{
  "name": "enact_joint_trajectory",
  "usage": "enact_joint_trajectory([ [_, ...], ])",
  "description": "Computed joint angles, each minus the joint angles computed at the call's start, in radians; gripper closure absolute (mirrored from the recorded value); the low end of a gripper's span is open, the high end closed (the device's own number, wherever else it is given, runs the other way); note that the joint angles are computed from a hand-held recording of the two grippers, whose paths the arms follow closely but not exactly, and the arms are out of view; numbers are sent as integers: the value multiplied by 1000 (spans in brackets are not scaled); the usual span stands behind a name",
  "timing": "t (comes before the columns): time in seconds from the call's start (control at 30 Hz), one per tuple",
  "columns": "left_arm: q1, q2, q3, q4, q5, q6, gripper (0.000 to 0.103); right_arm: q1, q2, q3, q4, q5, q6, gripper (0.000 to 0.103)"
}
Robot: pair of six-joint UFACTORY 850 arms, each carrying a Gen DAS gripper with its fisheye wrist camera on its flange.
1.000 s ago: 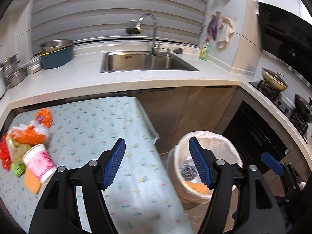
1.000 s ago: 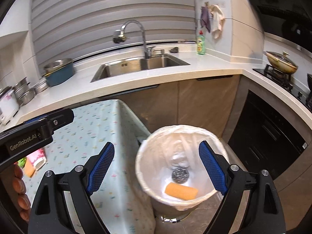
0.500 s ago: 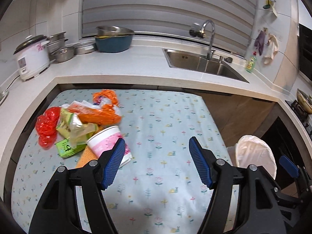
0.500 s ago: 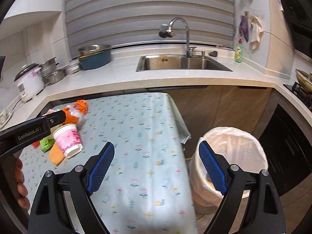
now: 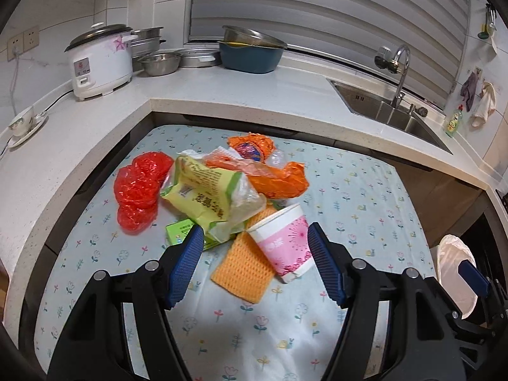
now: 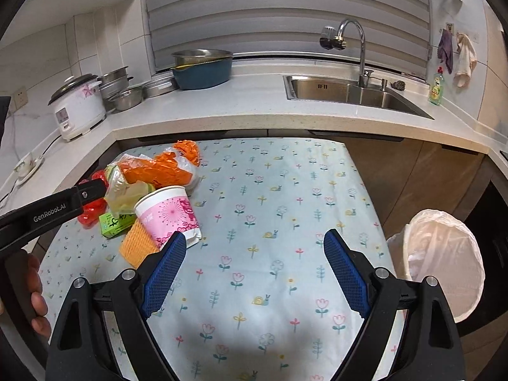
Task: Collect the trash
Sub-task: 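Move both tools back over the trash pile on the table, then grasp the red plastic bag with the left tool while the right tool grasps the pink cup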
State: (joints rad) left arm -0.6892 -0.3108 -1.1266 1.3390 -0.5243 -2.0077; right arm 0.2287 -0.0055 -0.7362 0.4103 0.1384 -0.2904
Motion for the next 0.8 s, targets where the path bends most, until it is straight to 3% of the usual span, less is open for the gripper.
enact_joint_trajectory([
  [0.13,54,21,47,7,8,-23,34,48,-50,-37,135,-2,-132,18],
  [0.3,139,27,85,-1,29,-17,33,82,-118,-83,174,-11,-163,18],
  [0.47,215,1,85,-8,29,12,24,111,-203,-146,230,-26,-209,18],
  [0.6,278,-34,70,-9,75,38,21,129,-281,-209,337,-40,-315,18],
  [0.7,317,-72,48,-27,118,79,21,139,-337,-260,445,-56,-423,18],
  [0.8,345,-112,22,-50,161,118,21,154,-390,-310,670,-62,-658,18],
])
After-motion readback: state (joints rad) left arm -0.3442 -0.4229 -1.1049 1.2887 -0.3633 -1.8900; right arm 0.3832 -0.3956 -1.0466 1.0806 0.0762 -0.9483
